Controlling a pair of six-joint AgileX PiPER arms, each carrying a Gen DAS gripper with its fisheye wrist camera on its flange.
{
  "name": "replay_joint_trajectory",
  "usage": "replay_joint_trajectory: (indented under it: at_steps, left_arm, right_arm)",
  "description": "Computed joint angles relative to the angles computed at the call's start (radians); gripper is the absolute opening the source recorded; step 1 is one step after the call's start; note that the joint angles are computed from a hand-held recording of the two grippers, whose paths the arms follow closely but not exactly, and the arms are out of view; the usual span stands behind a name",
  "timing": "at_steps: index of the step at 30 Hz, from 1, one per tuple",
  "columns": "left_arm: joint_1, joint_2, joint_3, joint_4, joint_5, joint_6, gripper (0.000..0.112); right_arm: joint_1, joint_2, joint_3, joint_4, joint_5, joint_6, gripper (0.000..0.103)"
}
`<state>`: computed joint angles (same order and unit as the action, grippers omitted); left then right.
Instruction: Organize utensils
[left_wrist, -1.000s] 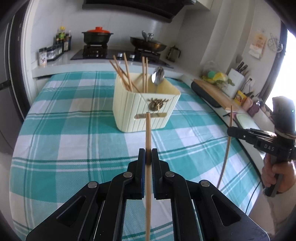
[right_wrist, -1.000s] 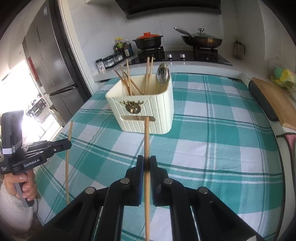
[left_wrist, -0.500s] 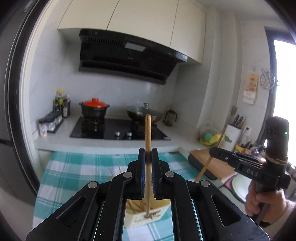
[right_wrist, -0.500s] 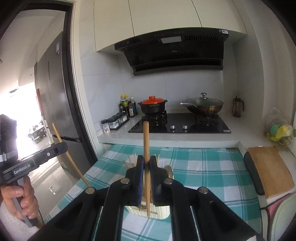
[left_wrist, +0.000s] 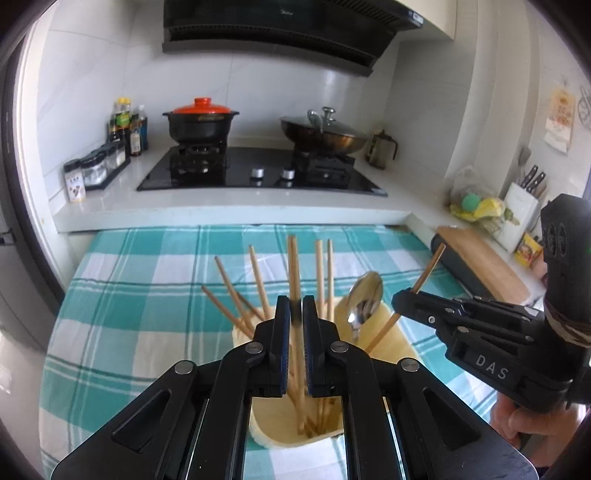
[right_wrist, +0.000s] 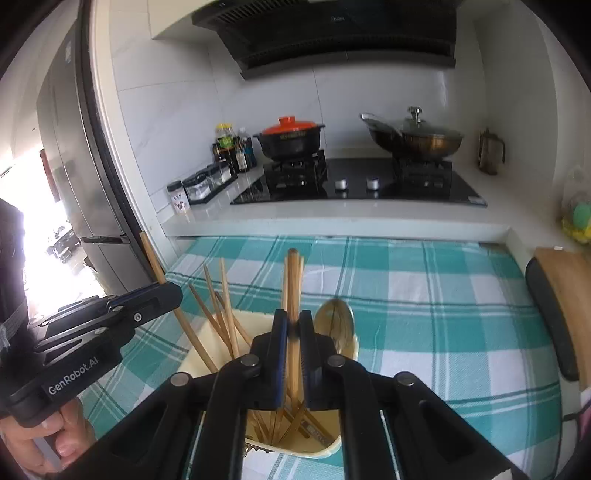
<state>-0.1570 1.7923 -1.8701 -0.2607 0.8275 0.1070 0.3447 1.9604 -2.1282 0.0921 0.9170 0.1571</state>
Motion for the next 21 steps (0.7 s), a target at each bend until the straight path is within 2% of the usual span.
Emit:
replay_joint_trajectory:
  at_steps: [2,3,4,5,7,9,11,12,14,15,18,21]
  left_arm:
    - [-0.002,-0.026,0.031,0.032,0.011,-0.002,0.029]
    - [0.0,-0.057,0.069,0.037,-0.002,0.005,0.056]
    - [0.002,-0.099,0.121,0.046,-0.031,0.011,0.082]
    - [0.0,-0.154,0.188,0.067,-0.072,0.008,0.099]
    - [-0.009,-0.267,0.322,0.159,-0.149,-0.035,0.102]
    - [-0.038,-0.354,0.417,0.328,-0.167,-0.16,0.102]
    - [-0.053,-0.451,0.525,0.374,-0.187,-0.224,0.102]
    - [-0.047,-0.496,0.568,0.337,-0.178,-0.21,0.102]
    - [-0.059,-0.554,0.611,0.317,-0.113,-0.226,0.103]
    - [-0.08,-0.58,0.632,0.344,-0.091,-0.27,0.103]
    - [-0.154,-0.679,0.719,0.448,-0.091,-0.424,0.103]
    - [-0.257,-0.734,0.746,0.603,-0.036,-0.576,0.103]
  right_arm:
    - [-0.007,-0.008,0.046,0.024,-0.012,-0.004,0.011]
    - [-0.005,-0.018,0.069,0.022,-0.019,-0.008,0.018]
    - [0.004,-0.035,0.096,0.006,-0.026,0.0,0.042]
    - [0.012,-0.066,0.136,-0.008,-0.042,0.006,0.063]
    - [0.032,-0.163,0.261,-0.036,-0.107,0.016,0.064]
    - [0.07,-0.259,0.365,-0.121,-0.125,0.069,0.068]
    - [0.133,-0.344,0.451,-0.275,-0.115,0.197,0.087]
    - [0.176,-0.394,0.505,-0.374,-0.103,0.289,0.089]
    - [0.258,-0.469,0.576,-0.522,-0.056,0.43,0.09]
    - [0.299,-0.51,0.616,-0.576,-0.034,0.488,0.09]
    - [0.421,-0.612,0.717,-0.718,0.037,0.671,0.09]
    - [0.561,-0.67,0.778,-0.839,0.135,0.793,0.09]
